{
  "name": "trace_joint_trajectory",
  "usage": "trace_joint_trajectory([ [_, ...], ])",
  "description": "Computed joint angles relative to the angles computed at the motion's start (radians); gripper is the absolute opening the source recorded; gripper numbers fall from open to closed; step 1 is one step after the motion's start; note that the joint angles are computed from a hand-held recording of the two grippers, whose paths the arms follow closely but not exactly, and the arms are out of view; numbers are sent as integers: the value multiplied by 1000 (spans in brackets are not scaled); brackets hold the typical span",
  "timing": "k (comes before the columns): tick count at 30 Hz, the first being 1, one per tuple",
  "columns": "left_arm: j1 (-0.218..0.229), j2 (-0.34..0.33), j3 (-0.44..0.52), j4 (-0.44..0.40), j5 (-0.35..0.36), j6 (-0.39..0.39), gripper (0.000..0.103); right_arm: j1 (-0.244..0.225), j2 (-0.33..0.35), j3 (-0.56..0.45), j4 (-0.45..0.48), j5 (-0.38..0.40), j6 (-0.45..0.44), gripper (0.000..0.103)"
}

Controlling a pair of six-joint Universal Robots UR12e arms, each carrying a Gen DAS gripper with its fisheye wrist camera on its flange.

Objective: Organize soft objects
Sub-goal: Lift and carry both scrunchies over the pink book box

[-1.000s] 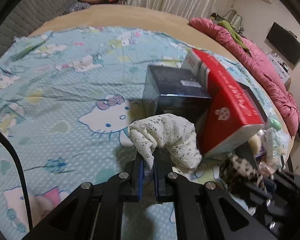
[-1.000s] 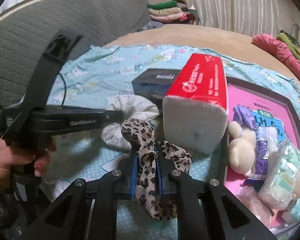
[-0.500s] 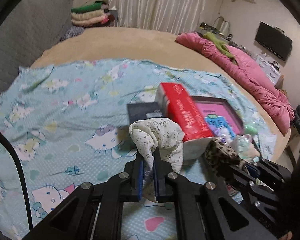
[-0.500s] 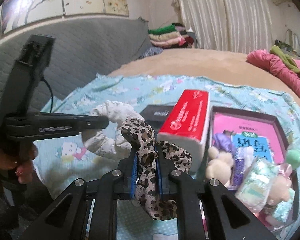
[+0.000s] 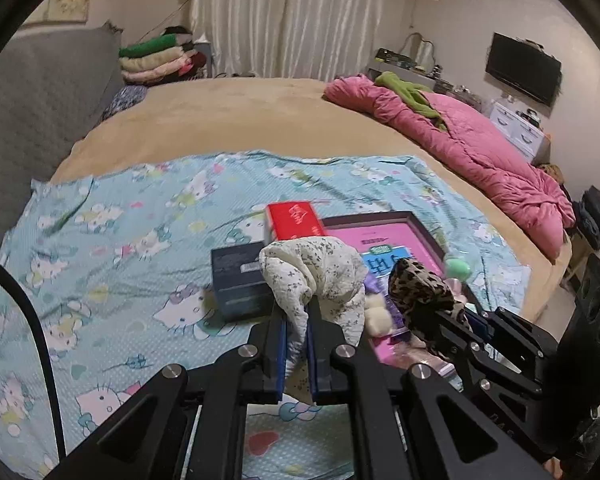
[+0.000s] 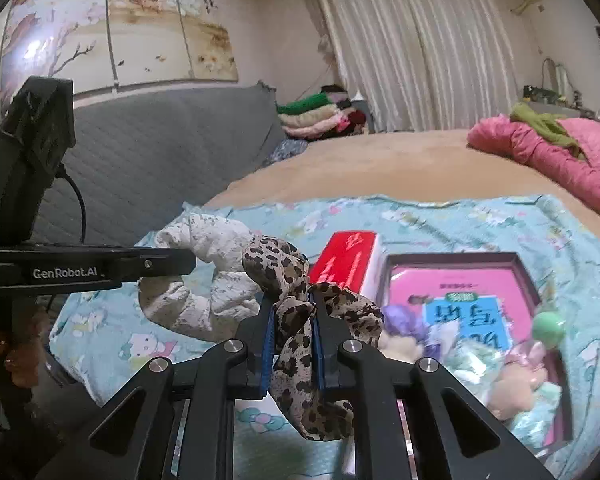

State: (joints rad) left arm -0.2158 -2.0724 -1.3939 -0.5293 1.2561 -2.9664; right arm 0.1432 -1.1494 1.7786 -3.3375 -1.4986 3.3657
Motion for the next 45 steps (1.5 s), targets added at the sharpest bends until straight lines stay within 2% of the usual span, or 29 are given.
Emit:
trace_joint_trajectory([
  [7, -24, 7, 12, -2, -18, 21, 8, -6, -17, 21, -35, -91, 4, 16],
  [16, -46, -2, 29, -12, -16, 46, 8, -28, -35, 54, -82, -142, 62, 16],
  [25, -73, -20, 63, -36, -43, 81, 8, -60, -52, 93, -123, -192, 137, 16],
  [30, -84, -40, 93, -89, -82, 92, 8, -80, -61, 118, -145, -218, 191, 16],
  [37, -100, -74, 131, -151, -85, 103, 8, -101, -70, 140, -150, -248, 236, 16],
  [45, -122, -143, 208, -238, -59, 98, 8, -116, -73, 160, -127, -285, 282, 16],
])
